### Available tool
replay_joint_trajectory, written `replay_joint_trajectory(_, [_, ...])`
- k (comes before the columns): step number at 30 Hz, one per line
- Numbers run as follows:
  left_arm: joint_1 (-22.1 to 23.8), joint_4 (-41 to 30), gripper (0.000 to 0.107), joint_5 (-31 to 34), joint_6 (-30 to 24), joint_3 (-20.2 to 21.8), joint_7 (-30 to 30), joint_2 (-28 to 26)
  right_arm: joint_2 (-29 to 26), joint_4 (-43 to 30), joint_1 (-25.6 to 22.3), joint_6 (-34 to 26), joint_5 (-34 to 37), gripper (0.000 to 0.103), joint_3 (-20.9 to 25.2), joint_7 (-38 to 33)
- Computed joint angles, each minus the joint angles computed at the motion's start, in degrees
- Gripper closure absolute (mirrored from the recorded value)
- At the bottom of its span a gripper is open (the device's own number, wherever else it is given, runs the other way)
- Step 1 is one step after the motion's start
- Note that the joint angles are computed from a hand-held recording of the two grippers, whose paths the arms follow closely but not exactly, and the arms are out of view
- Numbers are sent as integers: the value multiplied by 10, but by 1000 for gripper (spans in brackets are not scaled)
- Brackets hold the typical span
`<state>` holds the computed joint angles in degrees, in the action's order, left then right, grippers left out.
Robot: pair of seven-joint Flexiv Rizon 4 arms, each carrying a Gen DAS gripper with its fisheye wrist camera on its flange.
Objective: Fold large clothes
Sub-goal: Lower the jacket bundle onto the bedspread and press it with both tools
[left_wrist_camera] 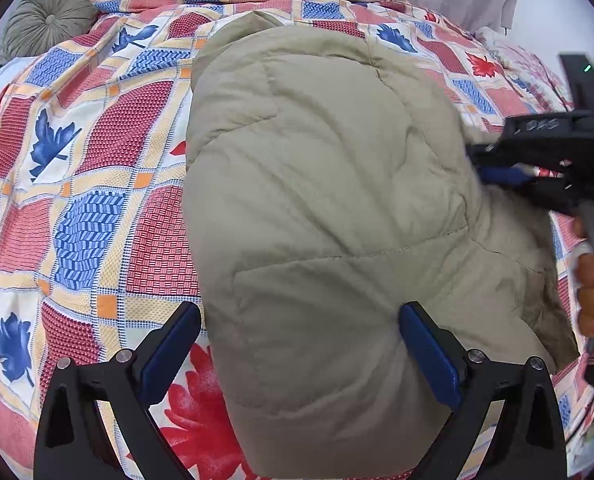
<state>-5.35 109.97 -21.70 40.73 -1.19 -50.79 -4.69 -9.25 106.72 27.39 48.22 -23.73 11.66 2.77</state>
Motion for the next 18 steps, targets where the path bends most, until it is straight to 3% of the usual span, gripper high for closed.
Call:
replay_joint_trajectory(4, [-4,-1,6,16,4,-1,-12,3,-12,24,-10,43,36,76,-3,36])
replay_joint_trajectory(9, [1,-11,6,30,-21,5,-33,9,10,34,-11,58,45,74,4,25])
replay_joint_trajectory(18, [4,-10,6,53,-36,9,-54,25,80,52,11,-19,50,73,44,21])
